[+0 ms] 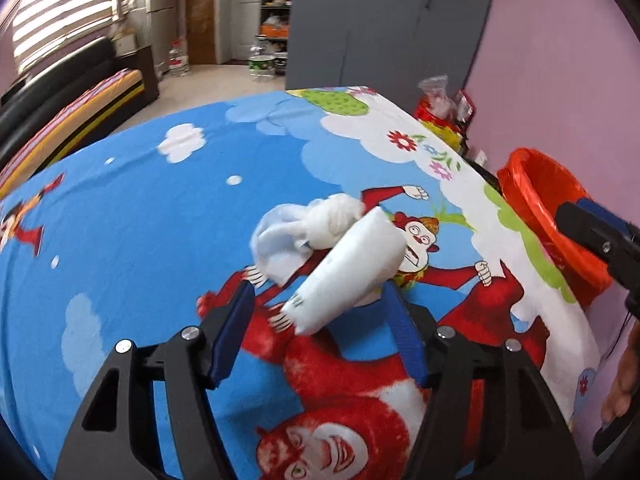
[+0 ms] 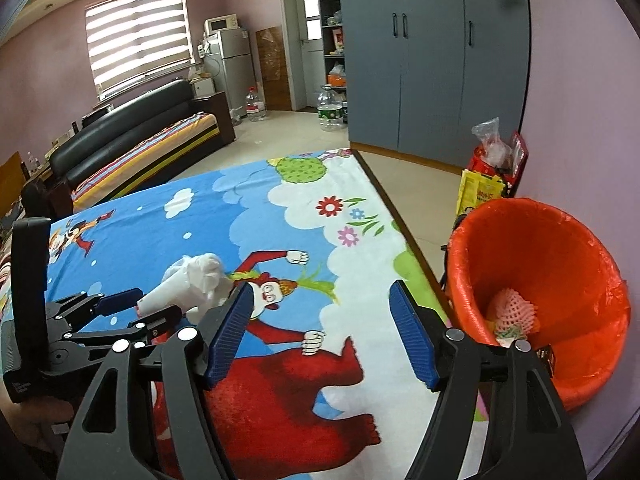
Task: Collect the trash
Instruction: 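Grasp the white foam block with the left tool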
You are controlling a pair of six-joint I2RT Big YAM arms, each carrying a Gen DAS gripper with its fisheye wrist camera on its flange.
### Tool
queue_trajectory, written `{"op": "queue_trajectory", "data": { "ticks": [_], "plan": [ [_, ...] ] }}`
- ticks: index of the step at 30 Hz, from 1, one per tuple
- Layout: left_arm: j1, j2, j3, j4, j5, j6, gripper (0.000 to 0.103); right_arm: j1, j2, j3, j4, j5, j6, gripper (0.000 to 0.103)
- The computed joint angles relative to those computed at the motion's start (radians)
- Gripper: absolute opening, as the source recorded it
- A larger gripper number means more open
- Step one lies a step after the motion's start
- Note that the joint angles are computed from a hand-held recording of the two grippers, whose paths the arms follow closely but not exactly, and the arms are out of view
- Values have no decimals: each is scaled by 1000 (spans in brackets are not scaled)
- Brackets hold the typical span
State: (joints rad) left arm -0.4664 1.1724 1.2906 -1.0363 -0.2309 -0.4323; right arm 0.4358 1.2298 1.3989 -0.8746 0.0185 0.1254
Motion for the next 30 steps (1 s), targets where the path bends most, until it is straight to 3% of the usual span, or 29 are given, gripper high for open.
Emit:
{"op": "queue_trajectory", "data": {
  "ticks": [3,4,8,13,20,30],
  "plan": [
    [7,12,4,17,30,26,44,-4,2,2,-4,1,-2,68],
    [13,16,6,18,43,29,34,-3,3,2,-6,2,-1,68],
    [30,5,-1,35,79,29,22,8,11,4,-9,1,-3,68],
    [58,-46,-30,49,117,-3,20,24,30,17,-9,-1,-3,68],
    [129,-132,-76,6,120,-28,20,91,86,58,-3,-3,-6,70],
    [247,-204,-142,-25,157,5,22,181,212,157,-19,-5,-16,71]
  ]
}}
